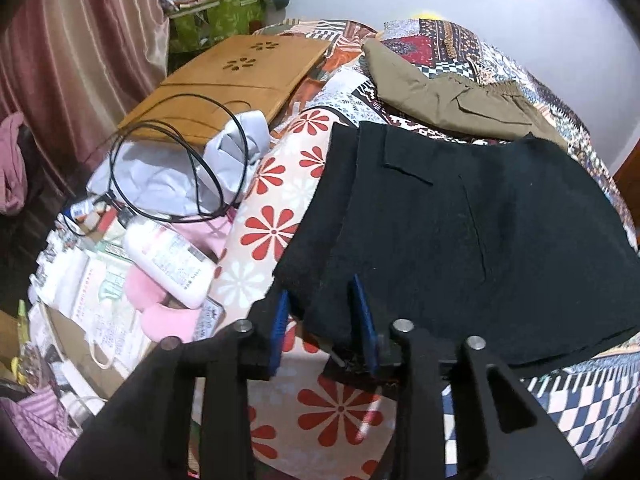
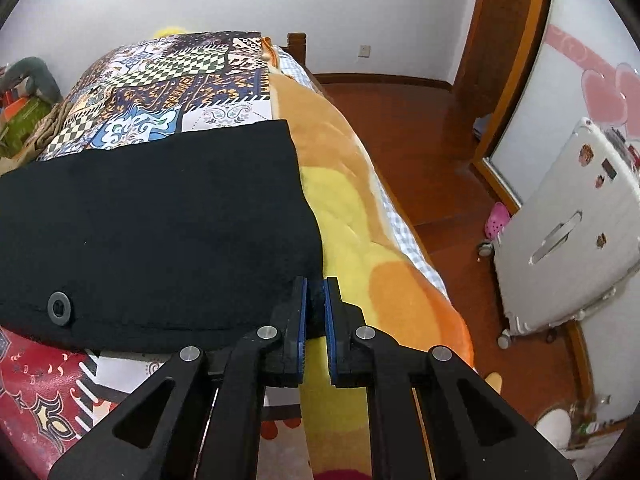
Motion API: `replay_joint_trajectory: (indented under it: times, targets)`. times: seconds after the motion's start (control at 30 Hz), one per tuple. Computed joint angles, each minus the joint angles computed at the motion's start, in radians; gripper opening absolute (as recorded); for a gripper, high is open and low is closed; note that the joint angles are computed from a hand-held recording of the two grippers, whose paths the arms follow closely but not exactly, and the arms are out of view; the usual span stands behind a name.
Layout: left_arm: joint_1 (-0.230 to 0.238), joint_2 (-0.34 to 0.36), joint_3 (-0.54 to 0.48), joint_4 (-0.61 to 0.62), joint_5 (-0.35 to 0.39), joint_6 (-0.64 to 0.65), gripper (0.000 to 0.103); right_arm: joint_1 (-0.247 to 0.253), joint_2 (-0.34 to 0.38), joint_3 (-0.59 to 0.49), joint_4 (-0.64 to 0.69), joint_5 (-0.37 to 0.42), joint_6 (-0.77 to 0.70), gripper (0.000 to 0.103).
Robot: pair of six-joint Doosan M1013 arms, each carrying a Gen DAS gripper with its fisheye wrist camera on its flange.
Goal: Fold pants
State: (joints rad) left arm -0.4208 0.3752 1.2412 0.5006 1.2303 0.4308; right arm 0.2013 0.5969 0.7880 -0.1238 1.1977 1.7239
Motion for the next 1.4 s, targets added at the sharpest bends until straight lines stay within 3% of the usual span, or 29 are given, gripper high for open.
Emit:
replay_joint_trajectory:
  times: [0.07,0.2,0.27,0.33,0.53,0.67,0.8,0.9,0.93,1.0,1.17,1.4]
  targets:
    - [0.000,0.000,-0.008,0.004,0.028,-0.011,0.046,-0.006,0.003,-0.014,0.019,0.025,0.006,0.012]
    - [0.006,-0.028,-0.012,0.005,0.017,-0.073,0.047,-0.009,0.012,-0.071,0.038,0.093,0.025,0.017]
    - [0.000,-0.029,-0.037,0.050,0.032,-0.072,0.049,-0.003,0.005,-0.083,0.035,0.075,0.017,0.031]
    - [-0.004,-0.022,-0.068,0.076,0.032,-0.050,0.054,0.007,0.000,-0.099,0.044,0.037,-0.005,0.039]
    - [-0.020,0.036,-0.177,0.053,-0.047,0.102,0.066,0.037,0.059,-0.241,0.251,0.028,-0.159,0.040]
    - [-0.036,0.101,-0.255,-0.020,-0.055,0.224,0.066,0.070,0.142,-0.375,0.383,0.113,-0.265,0.040]
    - [-0.041,0.156,-0.309,-0.147,-0.045,0.320,0.066,0.093,0.199,-0.443,0.459,0.213,-0.313,0.040]
    - [-0.053,0.190,-0.333,-0.173,0.005,0.370,0.067,0.107,0.216,-0.445,0.479,0.298,-0.334,0.040]
    - [-0.061,0.182,-0.311,-0.144,-0.018,0.350,0.070,0.112,0.206,-0.416,0.472,0.305,-0.345,0.040]
    - [-0.064,0.165,-0.279,-0.138,-0.038,0.321,0.077,0.108,0.146,-0.294,0.479,0.221,-0.361,0.041]
    - [-0.038,0.119,-0.196,-0.230,-0.124,0.252,0.079,0.086,0.119,-0.249,0.526,0.234,-0.357,0.043]
    - [-0.060,0.125,-0.213,-0.156,-0.072,0.268,0.080,0.085,0.114,-0.247,0.522,0.233,-0.354,0.044]
